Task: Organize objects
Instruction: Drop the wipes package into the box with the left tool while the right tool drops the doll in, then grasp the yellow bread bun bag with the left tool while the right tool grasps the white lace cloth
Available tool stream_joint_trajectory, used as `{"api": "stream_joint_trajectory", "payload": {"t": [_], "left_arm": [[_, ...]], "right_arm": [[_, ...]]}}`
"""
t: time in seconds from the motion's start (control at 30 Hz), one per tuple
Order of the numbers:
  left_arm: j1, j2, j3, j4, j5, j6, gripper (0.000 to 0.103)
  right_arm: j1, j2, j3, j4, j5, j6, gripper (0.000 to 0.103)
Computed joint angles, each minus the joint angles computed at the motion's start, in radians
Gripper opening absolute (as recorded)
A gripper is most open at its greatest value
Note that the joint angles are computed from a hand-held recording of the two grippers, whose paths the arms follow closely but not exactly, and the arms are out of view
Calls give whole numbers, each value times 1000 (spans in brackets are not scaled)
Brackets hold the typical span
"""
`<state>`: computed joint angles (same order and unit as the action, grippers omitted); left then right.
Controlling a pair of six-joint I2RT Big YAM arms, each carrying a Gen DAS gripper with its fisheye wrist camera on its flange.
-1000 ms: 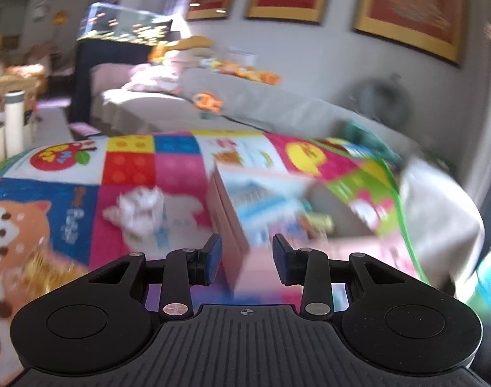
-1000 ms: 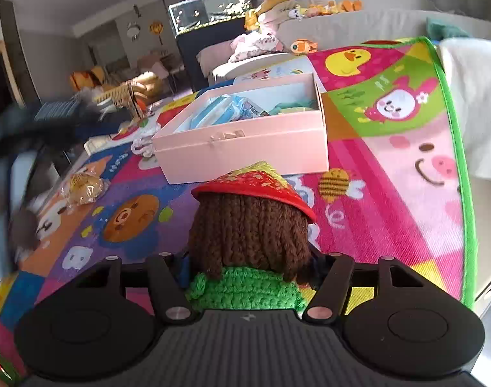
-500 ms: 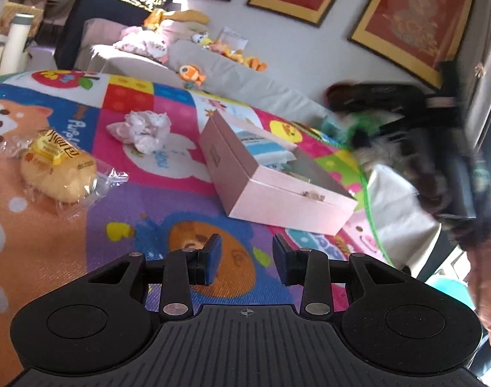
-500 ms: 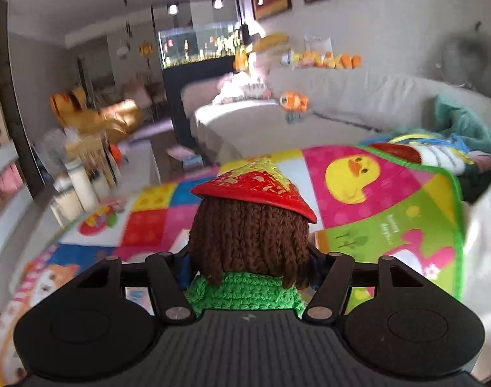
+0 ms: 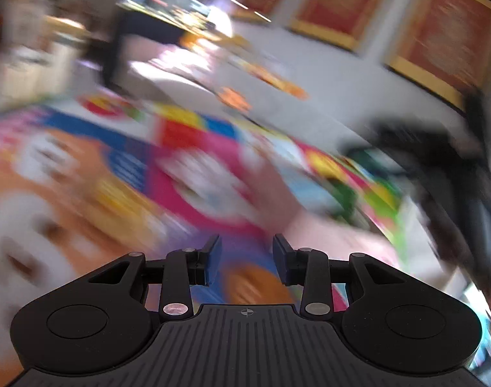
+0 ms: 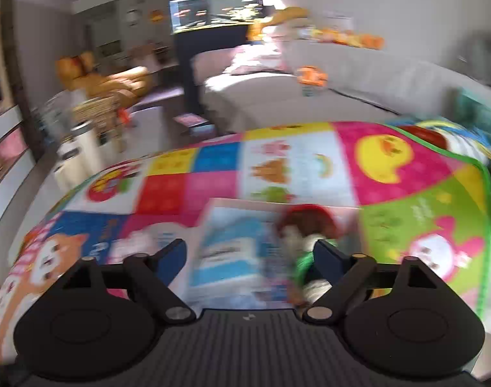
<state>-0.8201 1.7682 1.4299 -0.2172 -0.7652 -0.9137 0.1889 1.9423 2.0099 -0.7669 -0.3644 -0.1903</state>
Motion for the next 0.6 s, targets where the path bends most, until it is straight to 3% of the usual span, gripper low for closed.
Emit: {"api": "stream_joint_trajectory", "payload": {"t": [0.1, 0.17, 0.2, 0.27, 0.33, 0.4, 0.43, 0.47, 0.5, 0.53, 0.6], "left_arm": [[38, -46, -32, -105, -218, -201, 38], [68, -56, -57, -172, -273, -377, 38], [81, -61, -78, -186, -267, -460, 38], [96, -67, -117, -168, -233, -527, 38], [110, -61, -103, -249, -188, -583, 38], [111, -44, -66, -338, -196, -625, 38], [110, -39, -53, -380, -199, -643, 38], [109, -42, -54, -389, -200, -655, 38], [108, -51, -68, -374, -199, -663, 38], [108, -61, -85, -356, -200, -668, 38], [108, -80, -112, -330, -203, -677, 38]], "right_arm": [[50, 13, 23, -37, -18, -25, 91], [88, 50, 74, -79, -23, -14, 91], [108, 77, 110, -108, -18, -1, 91], [150, 161, 229, -197, 3, 23, 91], [189, 228, 313, -234, 53, 38, 91], [229, 295, 383, -227, 148, 53, 90], [246, 334, 431, -237, 199, 54, 82], [260, 373, 481, -261, 236, 36, 61], [271, 411, 535, -296, 267, 10, 52], [283, 436, 565, -323, 300, -15, 37], [289, 393, 474, -293, 306, -42, 35]]}}
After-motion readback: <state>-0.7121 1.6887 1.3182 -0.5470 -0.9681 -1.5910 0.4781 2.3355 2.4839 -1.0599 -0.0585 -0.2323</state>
